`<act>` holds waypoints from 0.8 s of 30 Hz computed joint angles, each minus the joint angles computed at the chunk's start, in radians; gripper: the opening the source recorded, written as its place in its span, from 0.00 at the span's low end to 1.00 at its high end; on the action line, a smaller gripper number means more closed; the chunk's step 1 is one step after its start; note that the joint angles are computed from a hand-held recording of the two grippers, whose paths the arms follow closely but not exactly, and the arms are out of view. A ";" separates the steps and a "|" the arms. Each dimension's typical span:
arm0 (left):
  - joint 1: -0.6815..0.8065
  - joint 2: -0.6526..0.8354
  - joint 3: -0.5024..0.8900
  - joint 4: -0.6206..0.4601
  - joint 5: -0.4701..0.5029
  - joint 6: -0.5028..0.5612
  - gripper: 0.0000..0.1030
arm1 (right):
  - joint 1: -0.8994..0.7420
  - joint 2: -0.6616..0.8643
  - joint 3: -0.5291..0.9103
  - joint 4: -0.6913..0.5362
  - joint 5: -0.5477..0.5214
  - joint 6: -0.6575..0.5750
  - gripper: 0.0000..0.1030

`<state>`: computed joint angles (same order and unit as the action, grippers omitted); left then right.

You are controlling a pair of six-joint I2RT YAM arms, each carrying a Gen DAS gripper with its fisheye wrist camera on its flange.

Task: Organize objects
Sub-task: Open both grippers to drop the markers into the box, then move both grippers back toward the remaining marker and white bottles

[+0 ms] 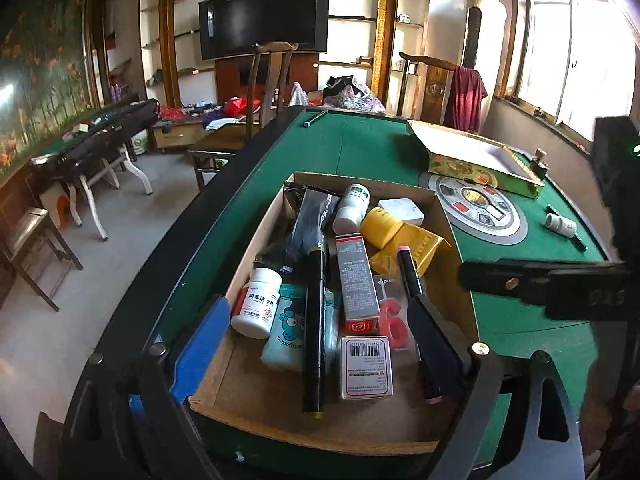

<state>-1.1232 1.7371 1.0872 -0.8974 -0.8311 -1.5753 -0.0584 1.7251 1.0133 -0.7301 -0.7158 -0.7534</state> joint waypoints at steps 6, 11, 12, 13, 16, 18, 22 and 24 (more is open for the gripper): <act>-0.009 0.040 0.065 -0.101 -0.004 -0.053 0.88 | -0.086 -0.077 -0.026 0.040 -0.053 -0.007 0.93; -0.015 0.065 0.105 -0.154 0.002 -0.079 0.89 | -0.156 -0.125 -0.034 0.113 -0.068 0.008 0.98; -0.017 0.069 0.112 -0.160 0.002 -0.082 0.89 | -0.166 -0.132 -0.039 0.139 -0.068 0.017 0.98; -0.017 0.073 0.118 -0.164 0.002 -0.080 0.90 | -0.182 -0.148 -0.050 0.169 -0.069 0.027 0.99; -0.020 0.094 0.149 -0.185 0.000 -0.080 0.91 | -0.216 -0.199 -0.088 0.268 -0.062 0.053 1.00; -0.021 0.104 0.166 -0.194 -0.004 -0.076 0.91 | -0.235 -0.238 -0.121 0.359 -0.047 0.076 1.00; -0.025 0.135 0.214 -0.224 -0.010 -0.068 0.92 | -0.286 -0.316 -0.203 0.574 -0.035 0.131 1.00; -0.026 0.147 0.233 -0.235 -0.011 -0.065 0.92 | -0.292 -0.310 -0.217 0.666 -0.002 0.139 1.00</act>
<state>-1.1488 1.8839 1.3202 -1.1326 -0.8426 -1.6400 -0.3502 1.4147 0.7959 -0.0641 -0.7175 -0.6146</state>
